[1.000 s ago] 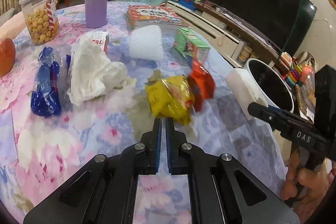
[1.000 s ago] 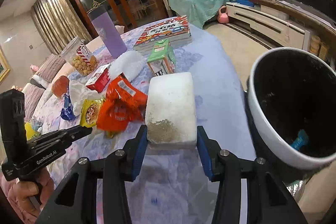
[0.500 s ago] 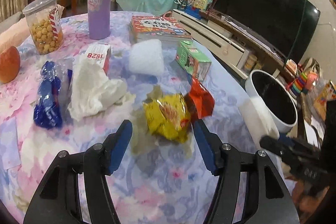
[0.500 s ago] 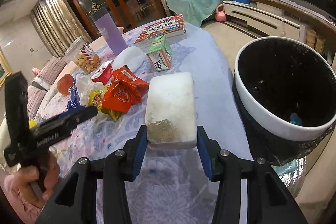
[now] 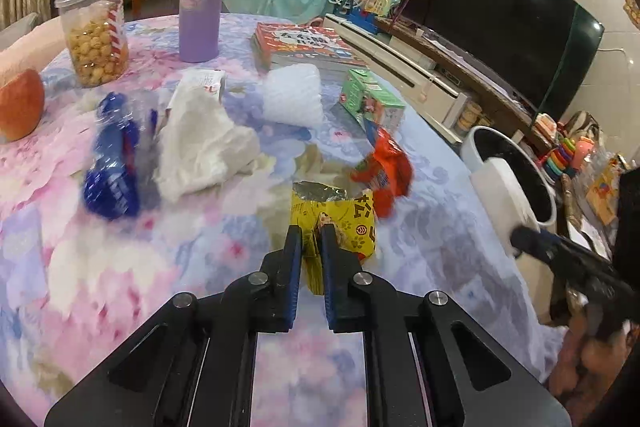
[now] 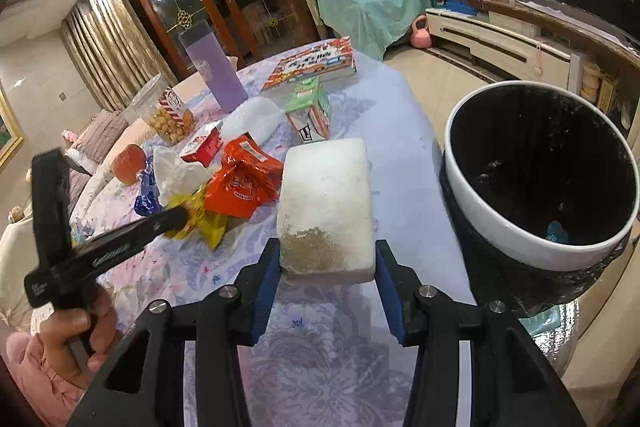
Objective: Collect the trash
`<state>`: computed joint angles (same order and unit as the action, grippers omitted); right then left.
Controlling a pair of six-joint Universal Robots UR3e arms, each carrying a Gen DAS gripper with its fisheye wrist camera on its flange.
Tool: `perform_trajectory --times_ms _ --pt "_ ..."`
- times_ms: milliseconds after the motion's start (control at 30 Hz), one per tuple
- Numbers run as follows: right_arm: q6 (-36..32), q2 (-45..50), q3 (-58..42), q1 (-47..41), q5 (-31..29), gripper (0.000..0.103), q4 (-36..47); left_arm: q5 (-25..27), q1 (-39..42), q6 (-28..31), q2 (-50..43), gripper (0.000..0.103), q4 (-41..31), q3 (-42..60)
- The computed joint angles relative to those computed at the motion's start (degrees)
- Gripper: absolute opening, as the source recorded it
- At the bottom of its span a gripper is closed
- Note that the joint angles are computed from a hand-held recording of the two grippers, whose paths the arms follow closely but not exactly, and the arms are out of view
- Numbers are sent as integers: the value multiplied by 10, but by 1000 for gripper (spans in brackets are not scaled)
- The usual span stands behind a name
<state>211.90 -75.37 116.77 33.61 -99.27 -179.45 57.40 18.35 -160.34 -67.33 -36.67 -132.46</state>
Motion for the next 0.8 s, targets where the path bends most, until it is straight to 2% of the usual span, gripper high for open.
perform_trajectory --times_ms 133,233,333,433,600,800 --pt "4 -28 30 -1 -4 46 -11 -39 31 49 115 9 -120 -13" --pt "6 -53 54 0 -12 47 -13 -51 12 58 148 9 -163 -2" --pt "7 -85 80 -3 -20 47 -12 -35 -55 25 121 9 -126 16" --pt "7 -117 105 -12 -27 47 -6 7 -152 -31 42 9 -38 47" --pt "7 -190 159 -46 -32 47 8 63 -271 -94 -95 9 53 126" --pt "-17 -275 210 -123 -3 47 37 103 -359 -138 -235 9 84 249"
